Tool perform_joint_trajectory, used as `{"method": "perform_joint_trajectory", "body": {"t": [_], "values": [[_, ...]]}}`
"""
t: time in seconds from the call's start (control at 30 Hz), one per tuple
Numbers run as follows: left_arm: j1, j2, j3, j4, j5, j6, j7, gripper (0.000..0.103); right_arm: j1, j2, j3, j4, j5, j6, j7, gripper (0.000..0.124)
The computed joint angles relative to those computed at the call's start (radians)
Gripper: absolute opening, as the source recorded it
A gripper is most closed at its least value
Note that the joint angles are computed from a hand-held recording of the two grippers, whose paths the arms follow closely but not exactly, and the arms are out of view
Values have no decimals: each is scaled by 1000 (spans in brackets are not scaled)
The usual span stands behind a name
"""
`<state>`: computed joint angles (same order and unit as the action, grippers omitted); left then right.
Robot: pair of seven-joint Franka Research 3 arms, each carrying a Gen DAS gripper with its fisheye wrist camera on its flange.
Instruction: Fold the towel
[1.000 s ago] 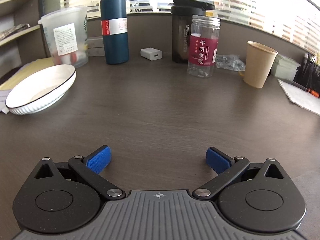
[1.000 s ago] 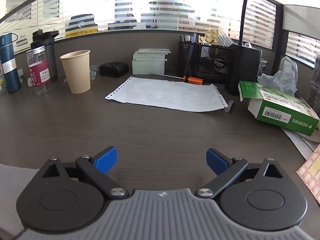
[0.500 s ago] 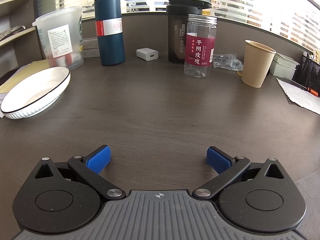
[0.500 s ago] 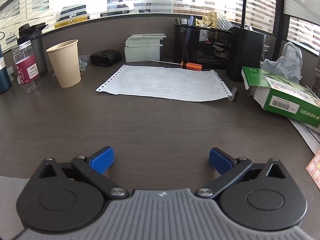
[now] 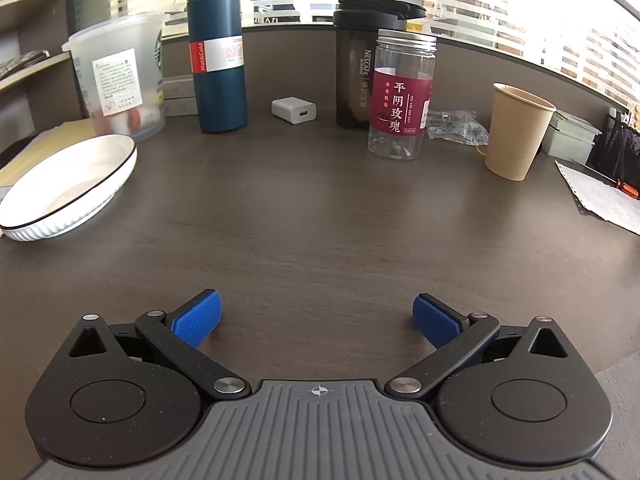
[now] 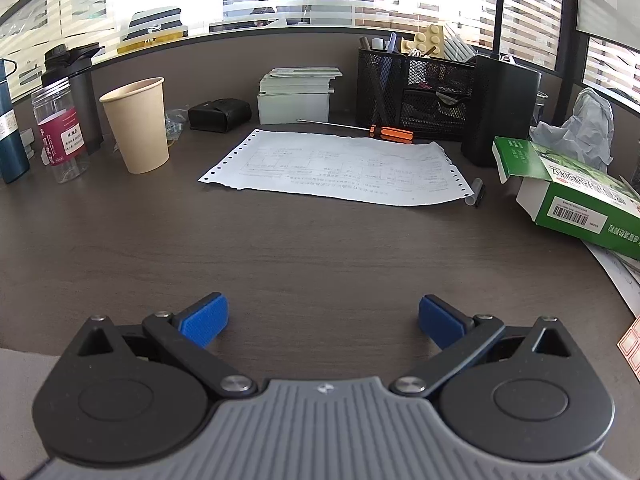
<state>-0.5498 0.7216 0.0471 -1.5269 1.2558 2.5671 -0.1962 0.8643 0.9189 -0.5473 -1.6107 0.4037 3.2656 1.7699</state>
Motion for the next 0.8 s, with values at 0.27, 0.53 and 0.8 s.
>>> {"method": "perform_joint_trajectory", "body": {"t": [0.27, 0.53, 0.8], "values": [[-3, 0, 0, 1, -2, -5, -2, 103, -1, 1, 1, 1, 2, 1, -2, 103], [-4, -1, 0, 0, -3, -7, -3, 103, -1, 0, 2, 1, 2, 0, -3, 103], [-5, 0, -1, 1, -4, -10, -4, 103, -1, 1, 1, 2, 3, 0, -2, 103]]}}
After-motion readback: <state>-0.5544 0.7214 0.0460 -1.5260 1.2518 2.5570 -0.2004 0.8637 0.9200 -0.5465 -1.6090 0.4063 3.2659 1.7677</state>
